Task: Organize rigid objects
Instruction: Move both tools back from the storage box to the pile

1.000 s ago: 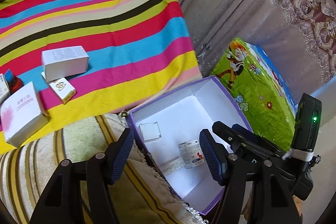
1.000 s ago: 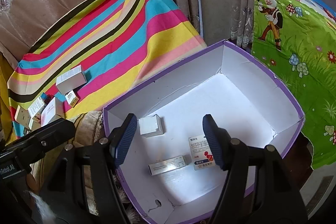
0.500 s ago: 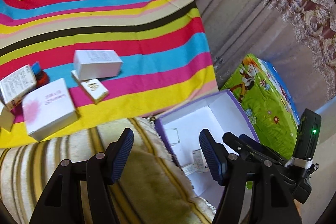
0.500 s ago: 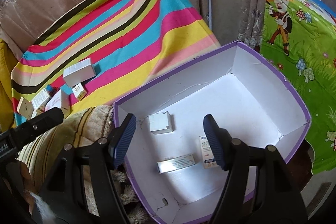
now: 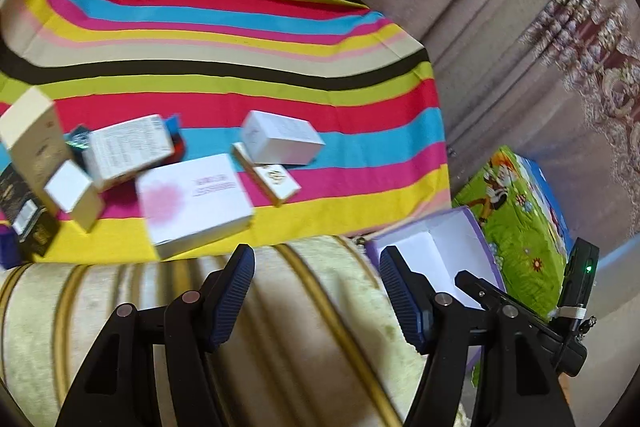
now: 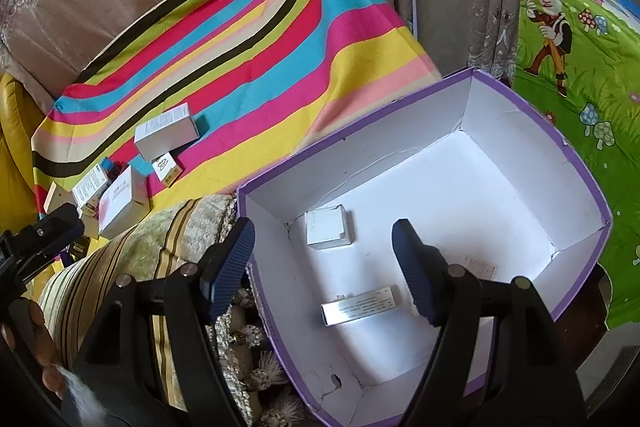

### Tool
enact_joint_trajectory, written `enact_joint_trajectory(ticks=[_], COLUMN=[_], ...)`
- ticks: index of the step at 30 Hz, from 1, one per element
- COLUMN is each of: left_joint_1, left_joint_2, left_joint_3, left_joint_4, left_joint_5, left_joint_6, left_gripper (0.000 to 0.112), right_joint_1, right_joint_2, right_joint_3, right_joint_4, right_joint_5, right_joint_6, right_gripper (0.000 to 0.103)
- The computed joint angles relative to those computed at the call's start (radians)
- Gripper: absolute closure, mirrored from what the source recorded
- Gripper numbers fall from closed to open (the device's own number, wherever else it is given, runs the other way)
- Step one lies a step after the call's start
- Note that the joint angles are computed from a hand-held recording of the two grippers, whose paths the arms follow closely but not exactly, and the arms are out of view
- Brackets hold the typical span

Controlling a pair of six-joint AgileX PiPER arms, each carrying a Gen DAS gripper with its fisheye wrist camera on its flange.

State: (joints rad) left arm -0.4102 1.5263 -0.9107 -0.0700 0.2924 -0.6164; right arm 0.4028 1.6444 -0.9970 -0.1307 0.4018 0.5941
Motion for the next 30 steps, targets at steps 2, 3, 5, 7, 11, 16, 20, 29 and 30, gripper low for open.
enact_joint_trajectory(ticks=[2,3,5,7,11,16,20,29,30], left_joint_1=[0.018,0.031,0.055,0.08,0.134,0.234,0.324,0.567,0.587], left_joint_2=[-0.023,-0.04,-0.066,-0.092,-0.142,-0.224,-0.3,-0.36,-0.364], left_joint_3=[0.028,0.049,0.08,0.11,0.166,0.252,0.314,0.386,0.385], left_joint_4=[-0.014,-0.032,-0.064,-0.087,-0.156,-0.286,-0.313,-0.504,-0.495], left_joint_5=[-0.006,-0.014,-0.018,-0.022,-0.022,-0.009,0.026,0.15,0.162], left_joint_6=[0.009,0.023,0.054,0.074,0.146,0.282,0.348,0.656,0.665], left_gripper=[0.046,0.046,0.046,0.046,0.046,0.046,0.046,0.046,0.046], right_joint_1=[0.007,0.009,0.015,0.024,0.042,0.079,0.109,0.138,0.14], right_joint_2=[0.007,0.011,0.018,0.027,0.039,0.068,0.098,0.149,0.157], right_joint_3=[-0.005,-0.007,-0.014,-0.025,-0.049,-0.096,-0.138,-0.208,-0.22], right_joint_4=[0.007,0.014,0.036,0.046,0.047,0.057,0.06,0.05,0.049], right_joint_5=[0.0,0.001,0.001,0.006,0.016,0.036,0.058,0.111,0.12], right_joint_6=[-0.009,-0.016,-0.041,-0.063,-0.067,-0.095,-0.113,-0.126,-0.131], right_gripper=[0.028,0.028,0.026,0.025,0.02,0.017,0.017,0.016,0.016])
